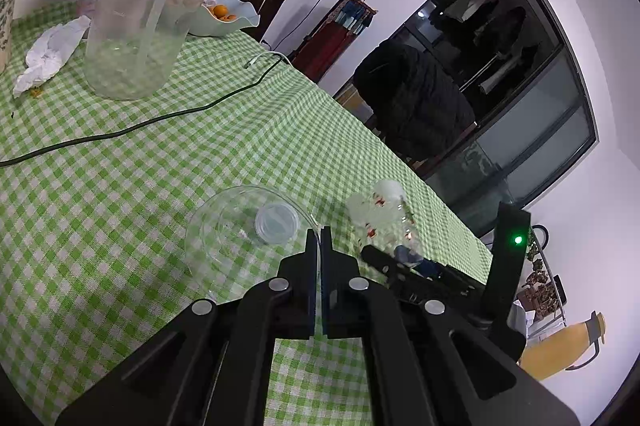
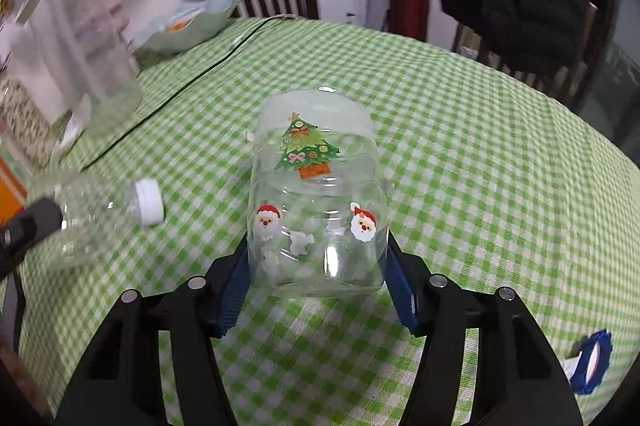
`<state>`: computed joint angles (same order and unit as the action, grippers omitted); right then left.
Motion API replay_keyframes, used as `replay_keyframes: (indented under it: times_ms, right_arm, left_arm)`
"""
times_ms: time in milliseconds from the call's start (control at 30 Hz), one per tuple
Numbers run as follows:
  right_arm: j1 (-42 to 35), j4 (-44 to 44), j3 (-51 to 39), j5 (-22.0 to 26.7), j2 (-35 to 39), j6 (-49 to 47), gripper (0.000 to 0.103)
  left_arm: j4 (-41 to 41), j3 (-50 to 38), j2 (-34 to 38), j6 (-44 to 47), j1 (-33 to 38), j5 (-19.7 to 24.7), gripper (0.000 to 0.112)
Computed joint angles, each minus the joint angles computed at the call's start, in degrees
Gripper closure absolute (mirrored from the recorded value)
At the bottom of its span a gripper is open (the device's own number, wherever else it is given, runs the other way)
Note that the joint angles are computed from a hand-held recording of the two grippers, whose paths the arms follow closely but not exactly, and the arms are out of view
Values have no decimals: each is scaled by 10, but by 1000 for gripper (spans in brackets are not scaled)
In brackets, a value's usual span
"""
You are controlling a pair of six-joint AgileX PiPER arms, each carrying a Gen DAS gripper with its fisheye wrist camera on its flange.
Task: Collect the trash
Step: 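Grasp the clear round lid with the left tool while the right tool grasps the stickered clear jar, then carry lid and jar to the bin and open both tools over it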
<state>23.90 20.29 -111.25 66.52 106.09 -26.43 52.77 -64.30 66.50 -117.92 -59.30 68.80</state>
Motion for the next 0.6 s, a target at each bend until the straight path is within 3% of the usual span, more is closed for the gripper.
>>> replay_keyframes:
  times_ms: [233, 400, 600]
  right_arm:
    - [-41, -31, 30, -40, -65, 31, 45]
    - [-126, -34, 65, -53, -131, 23, 45]
    - [-411, 128, 49, 33, -192, -120, 45]
  left_arm:
    - [18, -15, 17, 23, -15, -16, 112]
    - [36, -45, 49, 55, -35, -9, 112]
    - [30, -44, 53, 82, -30, -44, 112]
